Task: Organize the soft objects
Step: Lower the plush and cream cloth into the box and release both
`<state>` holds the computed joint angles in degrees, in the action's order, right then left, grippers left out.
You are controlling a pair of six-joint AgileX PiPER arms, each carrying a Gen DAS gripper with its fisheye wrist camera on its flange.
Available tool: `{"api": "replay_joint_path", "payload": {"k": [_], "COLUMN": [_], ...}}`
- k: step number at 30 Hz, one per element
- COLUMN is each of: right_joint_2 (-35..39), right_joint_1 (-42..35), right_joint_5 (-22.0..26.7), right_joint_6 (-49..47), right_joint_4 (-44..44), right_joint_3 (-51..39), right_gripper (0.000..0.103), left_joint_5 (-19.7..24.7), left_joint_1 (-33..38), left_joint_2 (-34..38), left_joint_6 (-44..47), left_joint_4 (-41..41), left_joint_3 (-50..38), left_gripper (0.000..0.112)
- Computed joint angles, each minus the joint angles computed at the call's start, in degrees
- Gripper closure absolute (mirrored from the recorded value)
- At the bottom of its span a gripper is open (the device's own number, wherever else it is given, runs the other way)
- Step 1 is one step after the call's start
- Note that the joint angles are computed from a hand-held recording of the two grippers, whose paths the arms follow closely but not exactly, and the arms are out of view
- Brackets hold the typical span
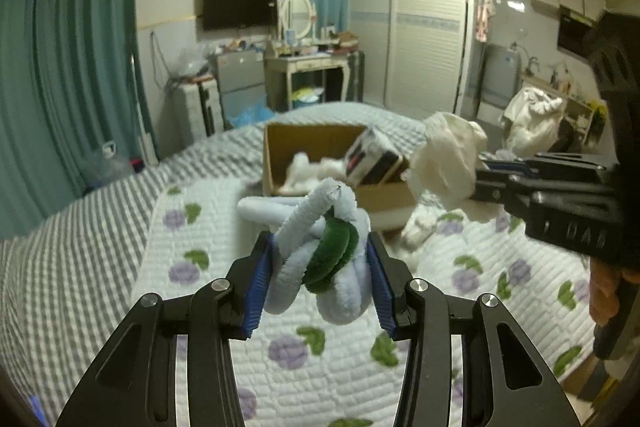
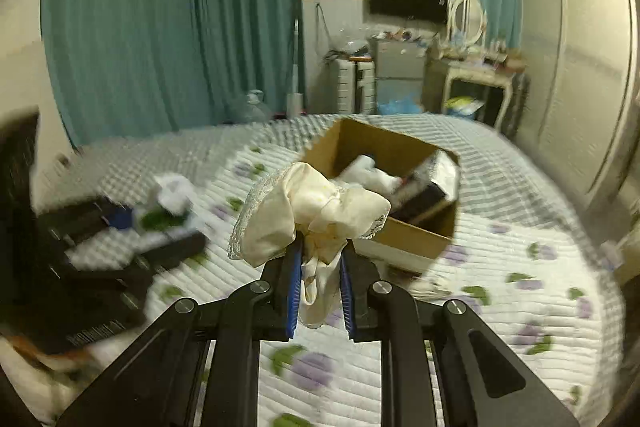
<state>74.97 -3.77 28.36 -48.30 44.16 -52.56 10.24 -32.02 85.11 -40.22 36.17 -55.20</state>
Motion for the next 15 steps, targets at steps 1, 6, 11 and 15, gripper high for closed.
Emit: {"api": "replay_joint_path", "payload": {"k": [1, 6, 11, 15], "right_joint_2": [1.9, 8.1, 17.3, 25.1], "right_joint_1": [-2.0, -3.0, -3.8, -3.0], "right_joint_5": [3.6, 3.9, 5.1, 2.8], "right_joint_6": [0.5, 4.5, 5.6, 5.4], "right_joint_4": [1.5, -3.4, -4.6, -5.7], "right_joint_3": [-3.3, -13.8, -25.4, -32.9], "right_gripper": [0.087, 0.087, 0.087, 0.087], "left_joint_5": [0.6, 2.0, 4.5, 7.5], "left_joint_1": [-0.1, 0.8, 2.6, 3.4], "left_joint_2": [0.8, 7.8, 19.7, 29.7], "left_joint_6": [0.6, 8.7, 21.2, 24.4], "left_joint_4": [-0.4, -8.0, -19.3, -21.9], "left_joint_3": [-1.9, -12.2, -26.7, -39.4], "left_gripper": [0.068, 0.068, 0.068, 0.068]}}
